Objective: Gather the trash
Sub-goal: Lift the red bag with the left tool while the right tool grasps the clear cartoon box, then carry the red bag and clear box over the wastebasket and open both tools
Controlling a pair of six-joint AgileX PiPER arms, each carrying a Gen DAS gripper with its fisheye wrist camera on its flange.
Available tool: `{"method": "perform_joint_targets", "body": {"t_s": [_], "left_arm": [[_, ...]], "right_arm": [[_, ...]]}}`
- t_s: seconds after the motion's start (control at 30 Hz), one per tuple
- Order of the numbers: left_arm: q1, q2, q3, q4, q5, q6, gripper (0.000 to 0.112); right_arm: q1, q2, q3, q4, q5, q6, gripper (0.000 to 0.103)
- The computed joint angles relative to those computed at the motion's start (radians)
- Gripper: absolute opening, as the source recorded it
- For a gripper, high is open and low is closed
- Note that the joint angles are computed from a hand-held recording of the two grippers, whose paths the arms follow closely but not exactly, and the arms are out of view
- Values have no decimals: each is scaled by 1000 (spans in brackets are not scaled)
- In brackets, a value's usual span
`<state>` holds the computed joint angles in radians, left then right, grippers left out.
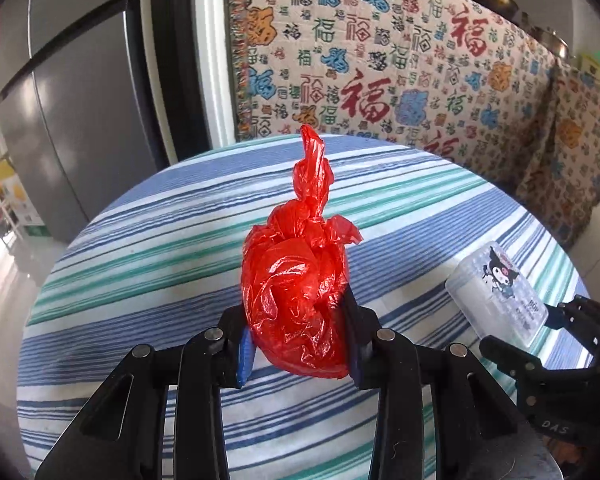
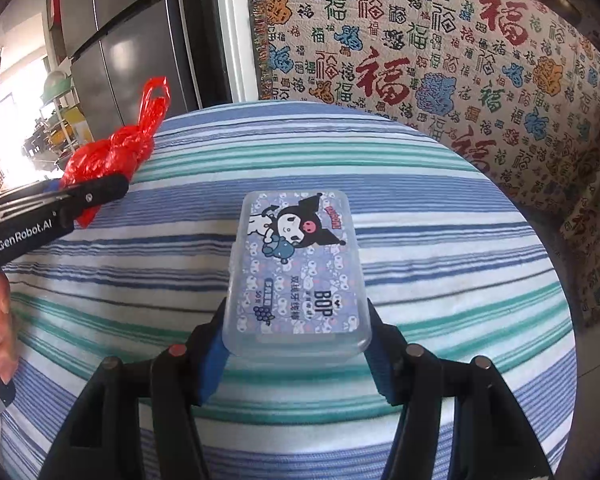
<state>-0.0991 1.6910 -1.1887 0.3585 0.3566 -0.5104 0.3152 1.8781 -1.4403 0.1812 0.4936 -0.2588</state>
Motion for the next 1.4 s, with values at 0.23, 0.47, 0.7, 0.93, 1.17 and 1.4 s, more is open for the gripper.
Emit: {"method": "perform_joint_targets", "body": {"t_s": [0.23,0.47,0.7,0.93,1.17,1.4], "left_arm": [[24,56,-27,-227,43,194,36],[19,64,-29,-242,51,200,36],[-28,17,-19,-291,67,280,36],[-233,-70,-30,-261,102,220,36],[-522,-9,-223,-213,191,114,36],[-748,256,-601,-240,295,83,36]], "right_arm": [[-22,-1,6,53,33,-73,80],[-20,8,-30,34,31,-26,84],[-45,-22,-53,28,113,-16,63],[-248,-286,144,196,124,-229,63],[-682,-488,227,363,278,-530,64],[-1174,-424,241,529,368,-850,64]]}}
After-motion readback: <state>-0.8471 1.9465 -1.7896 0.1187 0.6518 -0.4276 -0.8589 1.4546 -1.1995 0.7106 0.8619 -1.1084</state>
